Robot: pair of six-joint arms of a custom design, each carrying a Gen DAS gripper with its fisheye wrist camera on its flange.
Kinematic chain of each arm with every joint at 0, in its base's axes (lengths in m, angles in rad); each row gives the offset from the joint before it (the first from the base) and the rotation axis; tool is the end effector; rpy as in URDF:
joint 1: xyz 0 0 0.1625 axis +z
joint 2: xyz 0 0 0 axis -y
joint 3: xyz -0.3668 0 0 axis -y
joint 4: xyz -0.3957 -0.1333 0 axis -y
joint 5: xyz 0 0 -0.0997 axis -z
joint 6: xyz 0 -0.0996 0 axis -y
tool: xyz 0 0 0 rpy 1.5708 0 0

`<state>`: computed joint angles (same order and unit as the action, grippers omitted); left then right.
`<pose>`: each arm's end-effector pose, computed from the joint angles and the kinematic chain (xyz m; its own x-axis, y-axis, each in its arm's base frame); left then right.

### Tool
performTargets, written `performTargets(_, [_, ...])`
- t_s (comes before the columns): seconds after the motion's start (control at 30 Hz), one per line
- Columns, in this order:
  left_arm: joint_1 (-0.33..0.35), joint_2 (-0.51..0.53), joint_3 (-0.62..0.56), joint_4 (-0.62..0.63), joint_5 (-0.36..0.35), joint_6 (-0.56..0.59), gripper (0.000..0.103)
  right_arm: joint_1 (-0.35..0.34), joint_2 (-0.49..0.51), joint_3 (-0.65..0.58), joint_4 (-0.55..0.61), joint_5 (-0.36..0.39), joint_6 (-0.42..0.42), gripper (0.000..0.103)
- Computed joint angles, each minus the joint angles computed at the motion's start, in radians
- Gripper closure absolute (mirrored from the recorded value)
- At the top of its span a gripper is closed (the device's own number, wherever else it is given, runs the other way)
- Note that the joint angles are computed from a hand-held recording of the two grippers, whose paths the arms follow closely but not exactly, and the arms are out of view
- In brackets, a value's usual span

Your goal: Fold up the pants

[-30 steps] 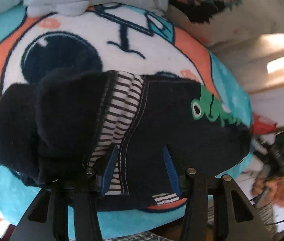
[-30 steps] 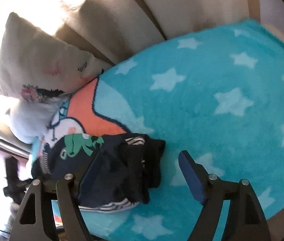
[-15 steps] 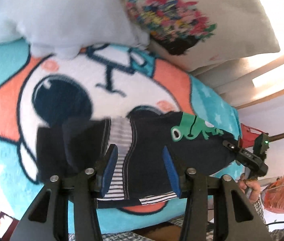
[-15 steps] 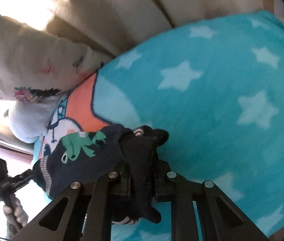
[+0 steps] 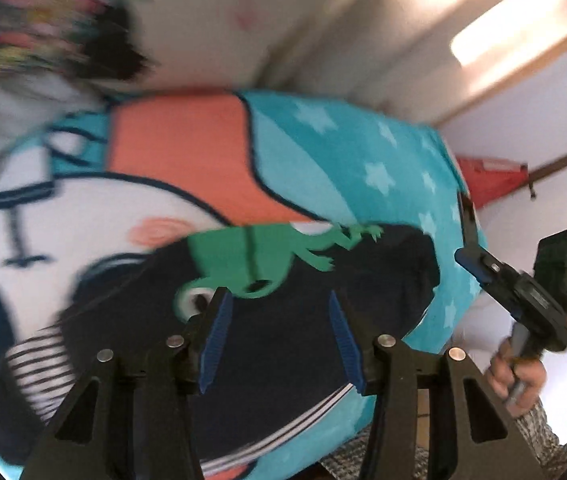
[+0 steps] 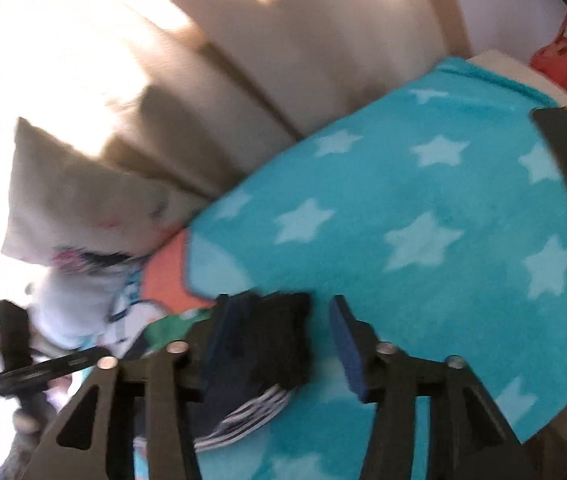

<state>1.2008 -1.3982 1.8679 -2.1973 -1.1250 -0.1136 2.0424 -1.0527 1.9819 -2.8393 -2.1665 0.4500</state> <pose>-0.0267 -0.5563 0.2716 -0.9005 0.1574 -0.4054 0.2568 0.9448 -0.2034 0.3143 -0.4458 0.1196 -0.9267 0.1766 0.3317 -0.0281 0.8476 -0.5298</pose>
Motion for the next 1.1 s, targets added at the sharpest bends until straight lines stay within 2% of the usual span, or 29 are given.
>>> performTargets(0.03, [0.006, 0.029, -0.011, 0.008, 0.0, -0.004, 0.054, -0.006, 0.013, 0.0, 0.009, 0.04, -0.006, 0.056])
performTargets(0.07, [0.013, 0.056, -0.021, 0.018, 0.003, -0.006, 0.054, -0.01, 0.029, -0.007, 0.025, 0.047, -0.006, 0.056])
performTargets(0.2, [0.039, 0.127, -0.059, 0.039, 0.01, -0.007, 0.054, -0.058, 0.08, -0.006, 0.081, 0.001, 0.027, 0.056])
performTargets(0.23, [0.039, 0.134, -0.077, 0.06, 0.003, -0.014, 0.052, -0.066, 0.075, 0.006, 0.044, 0.012, 0.022, 0.056])
performTargets(0.33, [0.028, 0.143, -0.112, 0.11, 0.008, -0.041, 0.052, -0.051, 0.049, 0.01, 0.034, 0.003, 0.028, 0.056])
performTargets(0.4, [0.016, 0.137, -0.116, 0.114, -0.004, -0.022, 0.052, -0.03, 0.024, 0.023, 0.036, -0.025, 0.021, 0.048])
performTargets(0.5, [-0.021, 0.127, -0.109, 0.095, -0.009, 0.007, 0.052, -0.016, -0.014, 0.052, 0.057, -0.063, 0.046, 0.044])
performTargets(0.6, [-0.048, 0.155, -0.127, 0.08, -0.028, 0.035, 0.05, -0.03, -0.054, 0.099, 0.048, -0.034, 0.07, 0.043])
performTargets(0.67, [-0.052, 0.198, -0.167, 0.088, -0.055, 0.03, 0.049, -0.04, -0.052, 0.111, 0.03, -0.005, 0.06, 0.043])
performTargets(0.77, [-0.049, 0.297, -0.256, 0.117, -0.134, 0.044, 0.047, -0.051, -0.045, 0.124, -0.006, 0.04, 0.032, 0.043])
performTargets(0.93, [-0.046, 0.481, -0.426, 0.22, -0.187, 0.065, 0.047, -0.051, 0.025, 0.091, -0.028, 0.028, -0.012, 0.043])
performTargets(1.0, [-0.042, 0.55, -0.488, 0.275, -0.189, 0.066, 0.047, -0.05, 0.043, 0.088, -0.054, 0.018, -0.025, 0.043])
performTargets(1.1, [-0.044, 0.596, -0.521, 0.306, -0.161, 0.081, 0.046, -0.047, 0.056, 0.088, -0.08, 0.003, -0.025, 0.042])
